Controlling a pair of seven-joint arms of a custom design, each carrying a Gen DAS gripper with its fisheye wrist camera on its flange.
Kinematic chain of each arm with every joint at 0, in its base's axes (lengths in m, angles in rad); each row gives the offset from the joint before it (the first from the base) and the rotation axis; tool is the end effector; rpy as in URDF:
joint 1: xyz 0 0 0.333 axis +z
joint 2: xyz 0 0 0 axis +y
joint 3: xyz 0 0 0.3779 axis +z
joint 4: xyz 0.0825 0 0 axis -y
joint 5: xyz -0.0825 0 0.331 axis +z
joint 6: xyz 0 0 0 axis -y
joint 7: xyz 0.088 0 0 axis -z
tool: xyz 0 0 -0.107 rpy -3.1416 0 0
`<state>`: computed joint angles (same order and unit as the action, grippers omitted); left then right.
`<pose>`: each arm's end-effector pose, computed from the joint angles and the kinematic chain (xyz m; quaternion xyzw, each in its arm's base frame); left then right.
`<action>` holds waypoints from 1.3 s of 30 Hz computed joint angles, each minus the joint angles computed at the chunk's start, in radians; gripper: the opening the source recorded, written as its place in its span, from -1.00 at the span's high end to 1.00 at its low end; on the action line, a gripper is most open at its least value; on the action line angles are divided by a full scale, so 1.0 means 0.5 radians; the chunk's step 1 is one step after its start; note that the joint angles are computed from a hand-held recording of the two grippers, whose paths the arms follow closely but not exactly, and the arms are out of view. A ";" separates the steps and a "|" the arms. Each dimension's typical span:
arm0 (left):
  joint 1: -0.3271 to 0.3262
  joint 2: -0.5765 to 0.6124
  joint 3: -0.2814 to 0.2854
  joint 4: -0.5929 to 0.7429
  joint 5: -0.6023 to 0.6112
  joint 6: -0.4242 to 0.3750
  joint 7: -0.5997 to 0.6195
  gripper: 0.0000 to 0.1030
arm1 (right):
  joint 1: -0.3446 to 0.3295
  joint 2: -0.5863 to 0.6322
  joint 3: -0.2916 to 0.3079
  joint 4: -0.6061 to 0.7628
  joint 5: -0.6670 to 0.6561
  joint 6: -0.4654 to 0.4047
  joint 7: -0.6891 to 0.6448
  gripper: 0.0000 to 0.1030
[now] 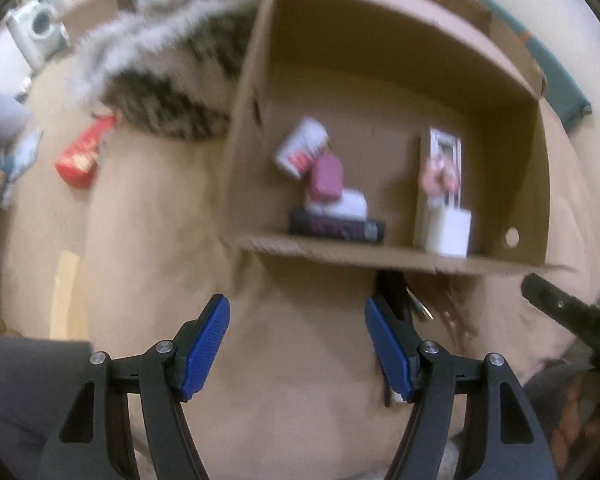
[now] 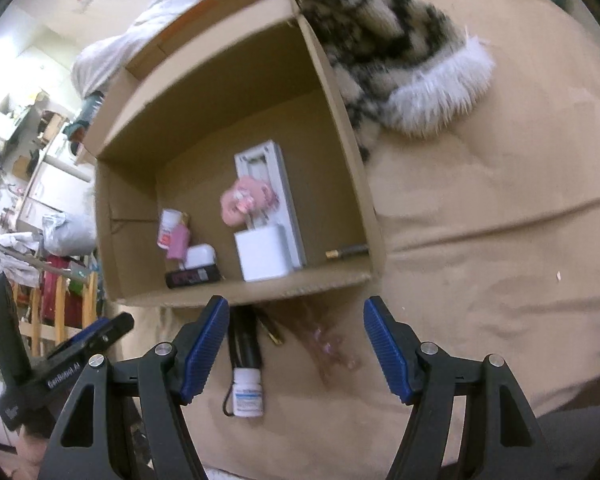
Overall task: Organize rigid objects
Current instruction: 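Withdraw both grippers from the box toward the remaining items, then grasp the black cable with the left gripper while the right grasps the small white pill bottle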
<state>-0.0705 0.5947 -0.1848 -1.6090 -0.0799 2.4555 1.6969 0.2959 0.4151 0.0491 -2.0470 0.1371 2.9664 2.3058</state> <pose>0.6909 -0.1510 0.3941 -0.5941 0.7901 -0.1485 0.0265 0.5956 0.2002 0.3884 -0.4820 0.8393 -0.0241 0.2502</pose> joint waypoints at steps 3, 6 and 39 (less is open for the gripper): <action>-0.032 0.032 0.022 0.031 0.026 -0.056 -0.056 -0.31 | -0.092 0.028 0.113 0.021 0.084 -0.030 -0.080 -0.43; -0.038 0.059 0.013 0.059 0.027 -0.087 -0.080 -0.31 | -0.113 0.039 0.137 0.029 0.149 -0.062 -0.116 -0.43; -0.173 0.429 0.067 0.676 0.177 -0.736 -0.214 0.63 | -0.303 0.185 0.409 0.203 0.592 -0.260 -0.521 -0.43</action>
